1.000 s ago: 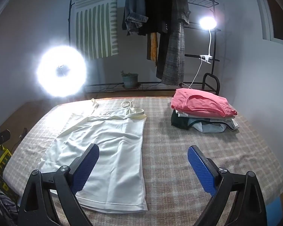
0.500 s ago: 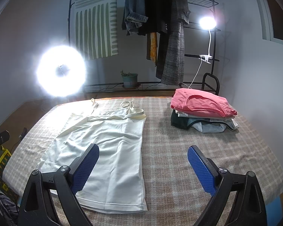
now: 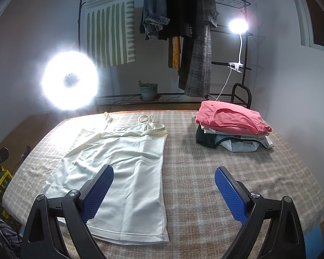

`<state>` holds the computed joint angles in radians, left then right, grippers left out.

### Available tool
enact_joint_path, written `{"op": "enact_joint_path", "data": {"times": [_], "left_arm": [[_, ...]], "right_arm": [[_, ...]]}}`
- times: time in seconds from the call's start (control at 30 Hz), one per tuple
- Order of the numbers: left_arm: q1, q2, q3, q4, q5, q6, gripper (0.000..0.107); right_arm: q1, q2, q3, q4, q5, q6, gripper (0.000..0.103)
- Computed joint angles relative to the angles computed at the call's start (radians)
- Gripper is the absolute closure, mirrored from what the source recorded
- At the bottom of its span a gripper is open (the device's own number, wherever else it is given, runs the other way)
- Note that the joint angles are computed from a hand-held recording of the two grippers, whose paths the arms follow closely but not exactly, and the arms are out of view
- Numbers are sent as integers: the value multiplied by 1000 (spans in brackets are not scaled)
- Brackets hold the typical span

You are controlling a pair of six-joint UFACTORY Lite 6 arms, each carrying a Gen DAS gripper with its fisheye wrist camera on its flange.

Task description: Fold small clothes

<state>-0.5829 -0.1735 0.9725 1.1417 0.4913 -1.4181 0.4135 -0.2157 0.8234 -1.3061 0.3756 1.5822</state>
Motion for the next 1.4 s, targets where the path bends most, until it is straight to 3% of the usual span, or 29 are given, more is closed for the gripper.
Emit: {"op": "enact_joint_path", "data": {"times": [1.07, 1.4], "left_arm": [[0, -4, -14, 26, -3, -24, 4], [41, 6, -6, -10, -10, 16, 4]], "right_arm": [[23, 31, 17, -33, 14, 47, 7], [50, 105, 91, -49, 1, 62, 8]]}}
